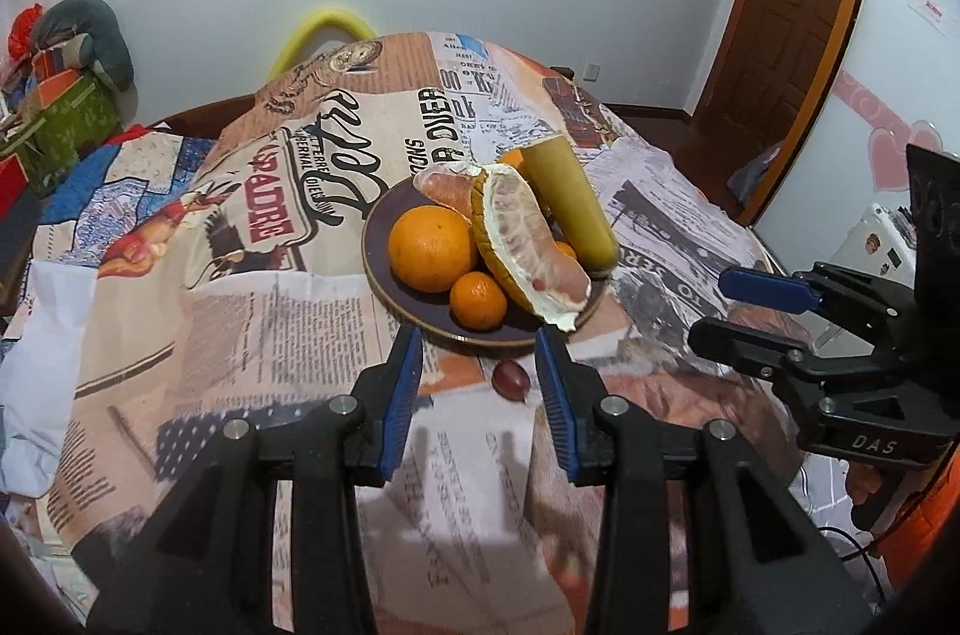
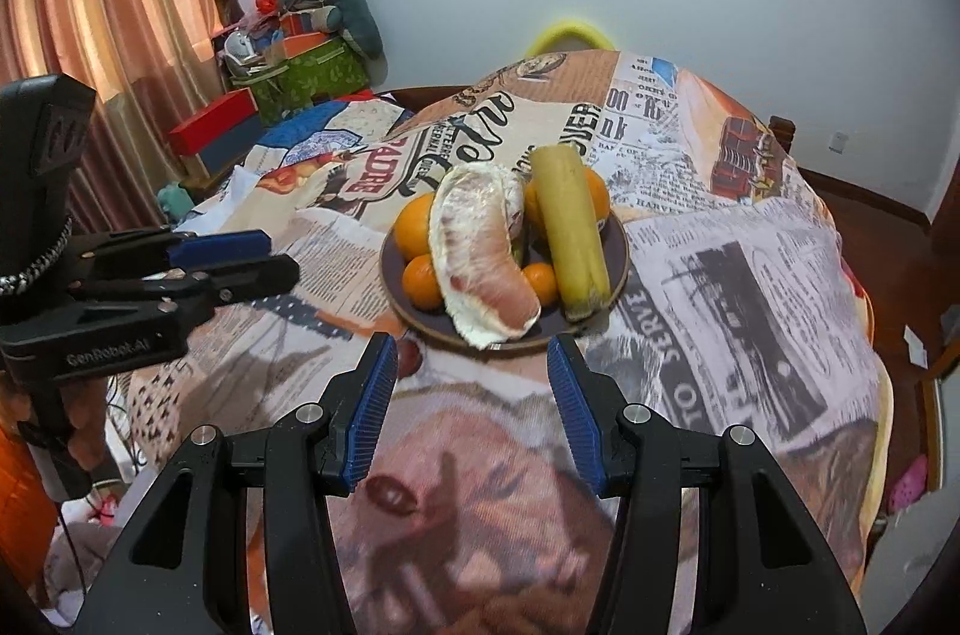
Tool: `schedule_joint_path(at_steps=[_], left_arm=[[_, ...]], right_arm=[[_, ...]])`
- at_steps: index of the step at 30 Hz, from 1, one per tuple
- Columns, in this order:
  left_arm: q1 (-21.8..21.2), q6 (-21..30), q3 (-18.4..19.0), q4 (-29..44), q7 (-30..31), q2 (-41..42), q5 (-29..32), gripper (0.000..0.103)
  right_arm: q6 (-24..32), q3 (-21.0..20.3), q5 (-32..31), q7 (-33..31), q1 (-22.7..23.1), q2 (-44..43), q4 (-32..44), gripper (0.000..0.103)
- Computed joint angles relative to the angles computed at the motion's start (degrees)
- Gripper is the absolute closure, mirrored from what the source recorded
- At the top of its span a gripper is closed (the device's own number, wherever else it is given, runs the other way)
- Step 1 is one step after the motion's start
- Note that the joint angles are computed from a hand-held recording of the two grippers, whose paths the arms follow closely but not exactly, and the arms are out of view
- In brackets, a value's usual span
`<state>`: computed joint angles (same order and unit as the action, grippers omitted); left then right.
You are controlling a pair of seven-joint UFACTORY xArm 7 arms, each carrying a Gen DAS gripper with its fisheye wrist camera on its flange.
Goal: Organize fruits
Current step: 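Open the right tool and withdraw it from the pomelo wedge, then grasp the small red date on the table with the right tool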
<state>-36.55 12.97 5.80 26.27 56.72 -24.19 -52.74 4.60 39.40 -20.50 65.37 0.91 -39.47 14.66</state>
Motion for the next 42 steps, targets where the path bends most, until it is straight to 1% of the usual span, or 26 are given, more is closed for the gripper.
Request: schedule_joint_path(at_steps=[1, 3, 5, 11, 15, 19, 21, 24, 26, 29, 32, 35, 37, 40, 42], left_arm=[[0.5, 0.2, -0.4, -0.7, -0.4, -0.9, 0.6, 0.064], [1.2, 0.1, -1.0, -2.3, -1.5, -2.9, 2.0, 0.059], [1.3, -0.5, -1.2, -4.1, -2.8, -4.8, 3.7, 0.057], [0.4, 0.2, 0.6, -7.5, -6.9, -7.9, 9.1, 0.057], [-0.6, 0.4, 2.1, -8.9, -8.8, -8.3, 11.5, 0.057], [-1.6, 0.3, 3.5, -9.6, -9.5, -7.9, 13.0, 0.057], [-2.0, 0.2, 4.0, -9.7, -9.8, -7.3, 13.3, 0.057], [-2.7, -0.1, 4.8, -9.6, -9.7, -6.2, 13.3, 0.057], [-3.1, -0.2, 5.2, -9.2, -9.6, -5.1, 12.9, 0.057], [-4.0, -0.6, 5.5, -8.5, -8.8, -3.1, 11.8, 0.057], [-4.8, -0.9, 5.3, -7.5, -7.6, -1.0, 10.1, 0.057], [-5.0, -1.0, 4.6, -6.2, -6.1, 1.4, 8.1, 0.057], [-5.1, -1.0, 3.9, -5.0, -4.6, 3.2, 6.1, 0.057], [-4.9, -0.7, 2.6, -2.9, -2.0, 5.8, 2.8, 0.057], [-4.7, -0.4, 1.8, -1.3, -0.3, 7.6, 0.5, 0.057]], right_arm=[[0.3, 0.2, 0.2, 0.4, 0.5, -0.2, -0.2, 0.054], [0.9, 0.7, 0.6, 1.5, 1.3, -0.5, -0.4, 0.054], [1.1, 1.1, 0.8, 2.5, 2.2, -0.4, -0.8, 0.054], [1.5, 3.3, -0.1, 5.4, 3.0, 2.3, -0.5, 0.054], [0.6, 5.6, -1.7, 7.0, 0.8, 5.7, 0.2, 0.054], [-2.2, 8.4, -3.5, 8.0, -3.1, 9.8, 1.0, 0.054], [-3.1, 9.5, -3.7, 8.1, -4.1, 11.3, 1.3, 0.054], [-4.1, 12.3, -3.8, 8.0, -6.6, 12.6, 1.9, 0.062], [-3.1, 14.0, -4.1, 8.0, -7.9, 12.2, 2.4, 0.072], [-4.6, 13.0, -4.2, 7.4, -7.5, 12.4, 1.9, 0.08], [-4.9, 13.2, -3.5, 6.6, -7.3, 12.1, 1.8, 0.081], [-6.6, 11.8, -2.2, 5.8, -6.1, 12.0, 0.8, 0.081], [-7.7, 10.2, -0.7, 4.9, -5.0, 11.3, -0.2, 0.081], [-6.7, 8.2, 1.2, 3.9, -3.0, 8.5, -1.6, 0.081], [-6.1, 5.8, 2.2, 3.2, -1.2, 6.6, -2.9, 0.081]])
